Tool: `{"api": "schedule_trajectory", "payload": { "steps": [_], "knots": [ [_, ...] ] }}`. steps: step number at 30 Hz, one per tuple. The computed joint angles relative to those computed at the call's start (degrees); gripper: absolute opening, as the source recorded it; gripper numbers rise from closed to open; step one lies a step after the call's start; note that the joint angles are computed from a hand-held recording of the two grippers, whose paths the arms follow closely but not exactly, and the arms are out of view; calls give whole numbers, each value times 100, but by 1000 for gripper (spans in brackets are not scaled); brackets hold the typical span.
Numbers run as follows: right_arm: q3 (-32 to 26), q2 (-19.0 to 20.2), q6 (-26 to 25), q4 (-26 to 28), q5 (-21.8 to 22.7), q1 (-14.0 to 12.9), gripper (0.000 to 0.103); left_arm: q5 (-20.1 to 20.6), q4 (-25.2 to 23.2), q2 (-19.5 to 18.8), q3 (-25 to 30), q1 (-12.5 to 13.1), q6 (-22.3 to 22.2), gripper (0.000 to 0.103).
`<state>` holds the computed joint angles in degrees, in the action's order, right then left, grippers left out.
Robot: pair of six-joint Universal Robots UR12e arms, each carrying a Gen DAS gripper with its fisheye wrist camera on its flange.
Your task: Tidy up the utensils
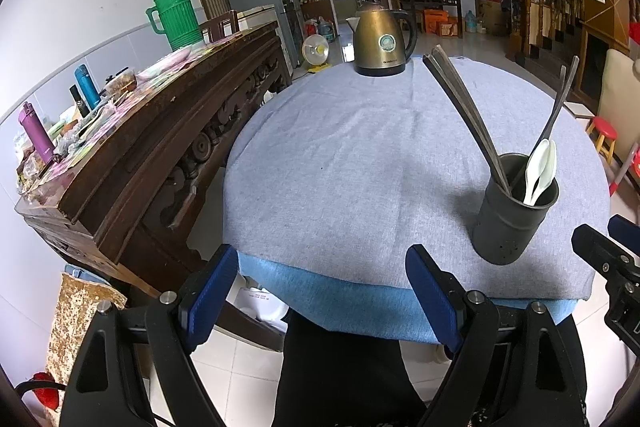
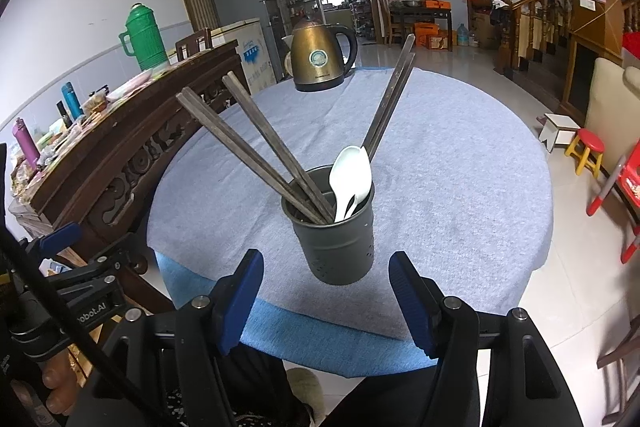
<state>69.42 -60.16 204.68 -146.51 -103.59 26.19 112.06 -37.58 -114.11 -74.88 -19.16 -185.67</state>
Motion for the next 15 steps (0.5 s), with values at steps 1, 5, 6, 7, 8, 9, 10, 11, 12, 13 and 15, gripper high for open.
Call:
{"api": "schedule_trajectory", "payload": {
  "steps": [1, 5, 6, 7, 8, 9, 10, 11, 12, 13, 15],
  "knots": [
    [-12, 4, 4, 17, -23, -1, 69, -9, 4, -6, 7, 1, 0, 86],
    [-45, 7, 36, 84, -74, -15, 69, -78, -19, -38, 42, 15, -20, 86],
    [-52, 8, 42, 103, -88, -17, 69, -91, -22, -47, 55, 22, -17, 86],
    [-69, 16, 45, 126, -102, -17, 69, -111, -29, -56, 64, 26, -16, 86],
    [-81, 23, 49, 152, -108, -17, 69, -139, -39, -61, 69, 32, -9, 86],
    [-93, 29, 59, 187, -109, -17, 69, -173, -49, -67, 75, 38, 11, 86],
    [-117, 44, 69, 211, -117, -14, 69, -193, -56, -79, 84, 40, 38, 86],
    [-129, 51, 83, 233, -129, -13, 69, -212, -62, -87, 93, 44, 56, 86],
    [-137, 55, 97, 251, -139, -11, 69, -242, -68, -93, 99, 50, 72, 86],
    [-147, 60, 118, 274, -156, -9, 69, -273, -71, -99, 102, 57, 86, 86],
    [-186, 81, 161, 323, -191, -3, 69, -331, -74, -104, 101, 71, 113, 86]
  ]
}}
